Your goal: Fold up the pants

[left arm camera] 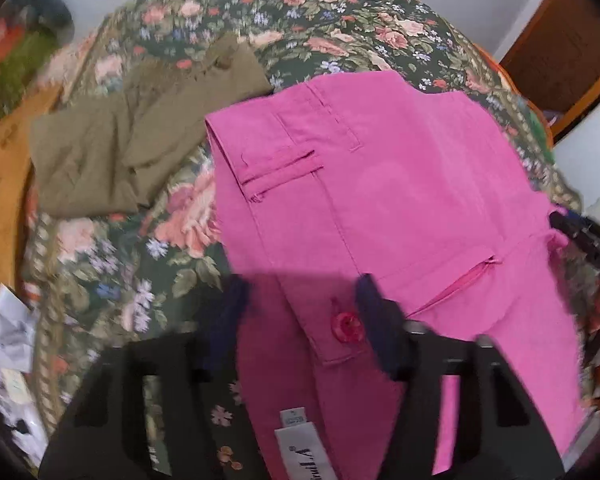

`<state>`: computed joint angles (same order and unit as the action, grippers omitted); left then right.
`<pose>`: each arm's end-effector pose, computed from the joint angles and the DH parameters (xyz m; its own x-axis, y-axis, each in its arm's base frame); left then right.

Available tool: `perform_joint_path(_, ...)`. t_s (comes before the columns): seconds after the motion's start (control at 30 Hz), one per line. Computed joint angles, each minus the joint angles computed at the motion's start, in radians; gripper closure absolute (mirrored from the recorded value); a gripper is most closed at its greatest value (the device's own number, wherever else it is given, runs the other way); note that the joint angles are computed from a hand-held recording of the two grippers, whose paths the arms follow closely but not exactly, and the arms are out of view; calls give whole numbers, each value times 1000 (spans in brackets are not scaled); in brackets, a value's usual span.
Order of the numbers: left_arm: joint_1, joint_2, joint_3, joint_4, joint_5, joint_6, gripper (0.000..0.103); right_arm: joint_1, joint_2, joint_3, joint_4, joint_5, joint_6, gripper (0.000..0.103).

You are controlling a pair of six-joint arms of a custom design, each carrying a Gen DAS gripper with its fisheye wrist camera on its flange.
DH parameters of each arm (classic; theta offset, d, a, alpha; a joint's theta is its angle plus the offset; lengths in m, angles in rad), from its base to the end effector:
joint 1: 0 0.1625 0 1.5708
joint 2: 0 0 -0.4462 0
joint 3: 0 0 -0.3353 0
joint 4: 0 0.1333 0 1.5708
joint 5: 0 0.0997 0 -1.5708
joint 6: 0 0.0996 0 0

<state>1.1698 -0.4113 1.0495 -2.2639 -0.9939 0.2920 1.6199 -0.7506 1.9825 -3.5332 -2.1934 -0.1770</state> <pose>-0.1327 -0.7936 0.0633 -0.6380 0.5516 -0.5373 0.5988 0.7941 0.1042 0.1029 -0.5616 0.1569 -0.8111 0.2123 0.5451 -0.1822 0.7937 -0.5803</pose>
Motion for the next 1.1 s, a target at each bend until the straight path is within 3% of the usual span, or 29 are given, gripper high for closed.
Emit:
perform_joint_path(0.13, 0, 4, 15, -39, 14, 34, 69, 5, 17, -13, 13, -40, -14, 98)
perform_joint_path(0.27, -12, 3, 65, -137, 62, 90, 73, -1, 12, 11, -37, -26, -19, 100)
perform_joint_path(0.47, -20, 7, 109, -255, 130, 105, 80, 14, 33, -8, -28, -89, -58, 101)
perform_joint_path(0.6, -15, 26, 77, -236, 207, 96, 89, 12, 44, -19, -16, -116, -43, 101)
perform_joint_path(0.8, 12, -1, -1, -61, 80, 43, 87, 19, 32, -40, 74, -134, -39, 99)
perform_joint_path(0.87, 11, -12, 6, -73, 78, 45, 81, 28, 24, -45, 112, -147, -43, 98)
perform_joint_path(0.97, 9, -30, 15, -117, 57, 62, 53, 44, 5, -46, 128, -165, -44, 85)
perform_joint_path(1.03, 7, -37, 10, -150, 34, 92, 35, 57, -2, -38, 75, -170, -70, 61)
perform_joint_path(1.1, 4, -38, 2, -185, 28, 123, 31, 71, -19, -27, -8, -150, -105, 45)
